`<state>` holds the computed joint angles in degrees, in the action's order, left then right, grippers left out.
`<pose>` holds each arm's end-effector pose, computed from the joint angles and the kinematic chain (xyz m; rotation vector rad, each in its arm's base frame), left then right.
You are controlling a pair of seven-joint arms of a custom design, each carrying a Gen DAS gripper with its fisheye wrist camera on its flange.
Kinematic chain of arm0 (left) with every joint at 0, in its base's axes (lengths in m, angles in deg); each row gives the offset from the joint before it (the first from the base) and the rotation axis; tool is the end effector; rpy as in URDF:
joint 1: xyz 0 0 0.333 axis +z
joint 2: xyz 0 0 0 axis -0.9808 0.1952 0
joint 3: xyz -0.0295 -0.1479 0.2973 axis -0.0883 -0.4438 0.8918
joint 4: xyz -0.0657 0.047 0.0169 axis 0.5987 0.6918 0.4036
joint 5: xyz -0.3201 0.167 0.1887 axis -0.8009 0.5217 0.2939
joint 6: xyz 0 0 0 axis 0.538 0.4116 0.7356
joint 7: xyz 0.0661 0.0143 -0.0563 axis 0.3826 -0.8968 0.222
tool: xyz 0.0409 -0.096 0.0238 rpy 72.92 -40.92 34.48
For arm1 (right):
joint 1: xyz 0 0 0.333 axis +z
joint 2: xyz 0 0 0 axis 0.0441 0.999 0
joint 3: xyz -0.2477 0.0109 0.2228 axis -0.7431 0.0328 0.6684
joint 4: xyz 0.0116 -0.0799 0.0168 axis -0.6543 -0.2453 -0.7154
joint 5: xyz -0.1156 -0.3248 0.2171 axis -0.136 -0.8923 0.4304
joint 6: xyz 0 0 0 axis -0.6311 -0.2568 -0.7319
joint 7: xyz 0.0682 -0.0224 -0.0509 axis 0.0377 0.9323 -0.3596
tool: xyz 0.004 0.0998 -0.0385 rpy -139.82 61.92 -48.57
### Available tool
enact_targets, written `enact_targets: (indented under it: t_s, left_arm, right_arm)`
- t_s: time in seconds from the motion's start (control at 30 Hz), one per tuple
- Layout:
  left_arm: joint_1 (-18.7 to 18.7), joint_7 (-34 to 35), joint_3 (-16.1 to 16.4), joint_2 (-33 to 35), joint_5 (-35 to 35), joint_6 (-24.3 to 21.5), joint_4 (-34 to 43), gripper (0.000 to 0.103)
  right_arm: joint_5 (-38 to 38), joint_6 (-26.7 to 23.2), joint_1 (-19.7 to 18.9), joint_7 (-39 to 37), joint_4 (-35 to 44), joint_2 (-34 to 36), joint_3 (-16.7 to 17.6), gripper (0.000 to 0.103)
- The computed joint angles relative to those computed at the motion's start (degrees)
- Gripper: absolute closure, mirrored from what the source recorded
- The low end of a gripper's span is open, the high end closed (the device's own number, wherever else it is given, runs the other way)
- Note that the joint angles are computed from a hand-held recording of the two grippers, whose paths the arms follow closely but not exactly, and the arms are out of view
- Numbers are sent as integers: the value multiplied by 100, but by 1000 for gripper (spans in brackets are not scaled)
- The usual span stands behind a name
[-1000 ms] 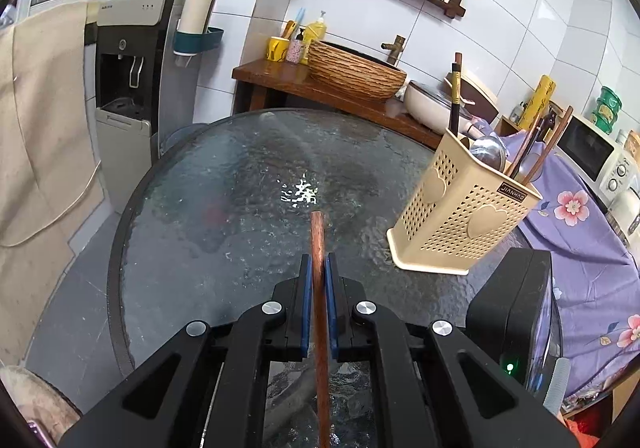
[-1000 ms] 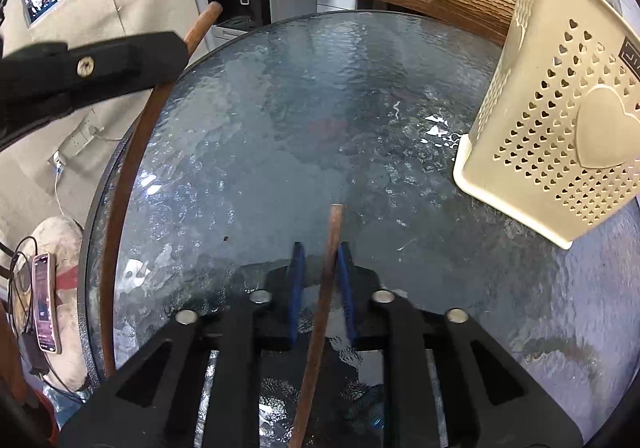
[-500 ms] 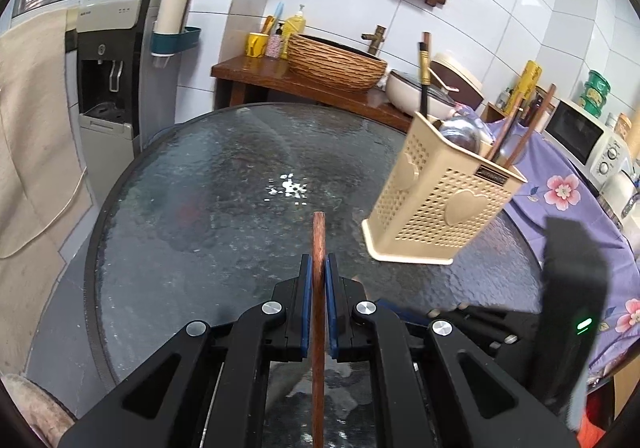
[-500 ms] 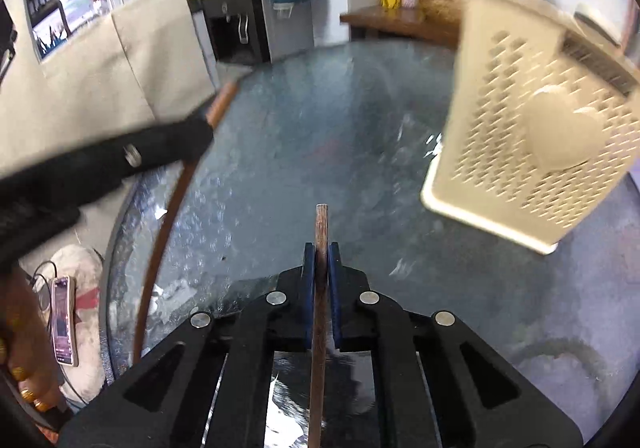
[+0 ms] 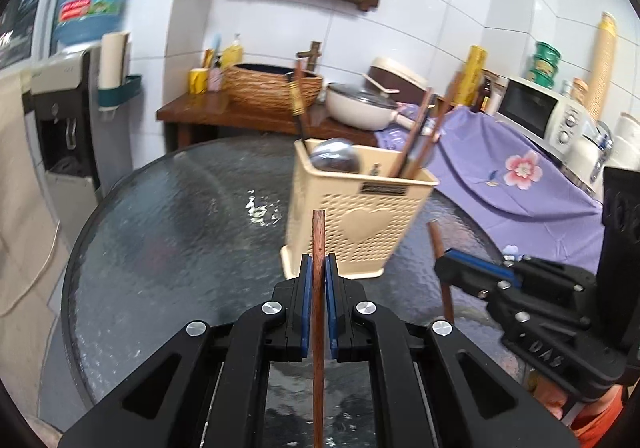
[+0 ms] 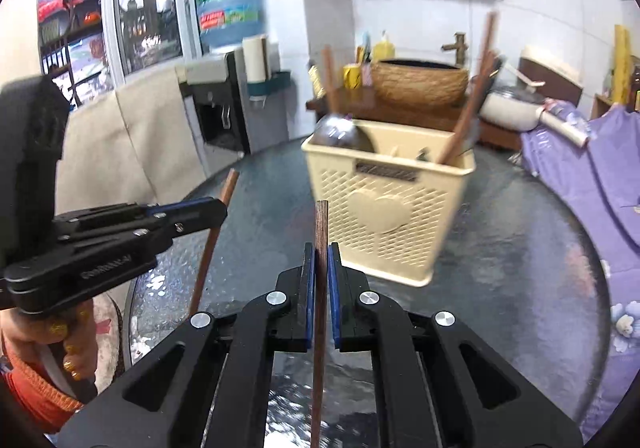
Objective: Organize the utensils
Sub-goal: 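Carry both held wooden chopsticks up over the cream utensil holder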
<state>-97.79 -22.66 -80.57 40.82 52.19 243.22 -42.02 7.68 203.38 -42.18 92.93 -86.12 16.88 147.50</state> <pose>0.4621 -0.3952 0.4040 -1.1920 2.2633 -1.3813 0.4041 0.2137 0.3956 -1.5106 1.6608 -0.8160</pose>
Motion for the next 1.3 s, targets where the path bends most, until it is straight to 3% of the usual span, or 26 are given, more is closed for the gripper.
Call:
enact_targets:
  t_s: [0.2,0.37,0.57,0.93,1.13,1.23,1.3]
  left_arm:
    - [-330,290,94,-98,-188,51,-7,97]
    - [-574,604,185,-174,-434,79,-8,97]
    - [-319,429,-37,-211,-127,93,113,97]
    - [-178,305,-158,-148,203,-51,552,97]
    - [142,7,-451,-188,660,-152,950,97]
    - [697,-406,-1013,-127,1213,-365,1300,97]
    - [710,-420,-1039,-139,1239,-458,1483,97]
  right_arm:
    - [179,-97,762,-5,-397,-523,-619,96]
    - [264,-77,1113,12,-598,-783,-952,96]
    - [330,-57,1203,19,-626,-1010,-1047,96]
    - [217,-159,882,-233,-261,-1189,-1114,96]
    - [102,-361,1090,-578,152,-730,-1784,96]
    - [91,-509,1304,-768,372,-530,-2218,96]
    - [70,-647,1402,-866,548,-451,-2456,96]
